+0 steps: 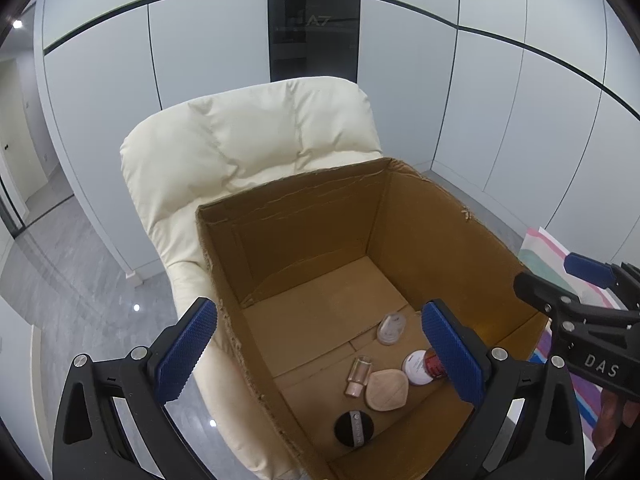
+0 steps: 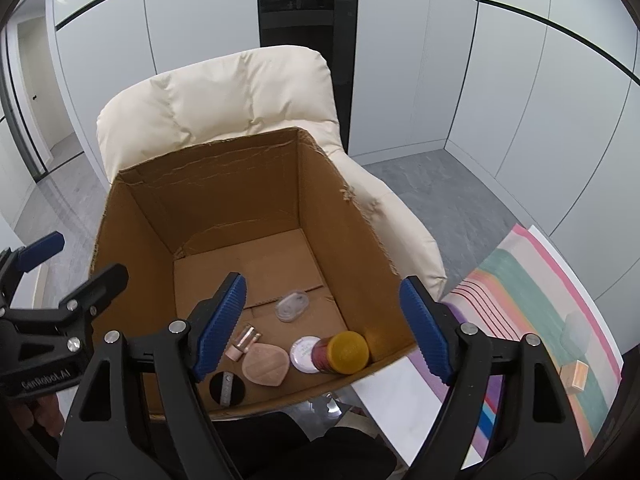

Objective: Organize objects
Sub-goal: 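Move both open tools back over the blanket toward the wooden cube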

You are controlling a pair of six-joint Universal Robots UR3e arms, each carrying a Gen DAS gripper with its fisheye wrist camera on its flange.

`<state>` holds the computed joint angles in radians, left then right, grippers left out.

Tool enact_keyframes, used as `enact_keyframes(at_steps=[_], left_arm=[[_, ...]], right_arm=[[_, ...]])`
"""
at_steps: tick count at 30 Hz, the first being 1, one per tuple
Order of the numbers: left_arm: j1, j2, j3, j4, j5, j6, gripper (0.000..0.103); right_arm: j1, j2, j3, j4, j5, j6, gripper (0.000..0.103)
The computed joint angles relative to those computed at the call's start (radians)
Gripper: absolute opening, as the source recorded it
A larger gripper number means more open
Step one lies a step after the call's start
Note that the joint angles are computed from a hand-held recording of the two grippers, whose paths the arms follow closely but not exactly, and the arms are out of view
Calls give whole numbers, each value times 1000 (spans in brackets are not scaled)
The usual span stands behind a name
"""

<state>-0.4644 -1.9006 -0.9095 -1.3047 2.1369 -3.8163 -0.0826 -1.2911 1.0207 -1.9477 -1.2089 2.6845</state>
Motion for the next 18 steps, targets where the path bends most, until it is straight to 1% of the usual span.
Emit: enact_keyframes(at_steps=[7, 10, 13, 18], left_arm=[[-14, -93, 134, -34, -8, 9, 103], [-21, -137, 199, -54, -17, 15, 103], [-35, -192, 285, -85, -18, 21, 103], [-54, -300, 461, -149, -26, 35, 103]], right_arm=[[-62, -19, 21, 6, 10, -20, 83], [-95, -28, 31, 4, 20, -23, 92], [-127, -33, 30, 10, 35, -26, 92], [-168, -43, 40, 17, 29, -31, 92]])
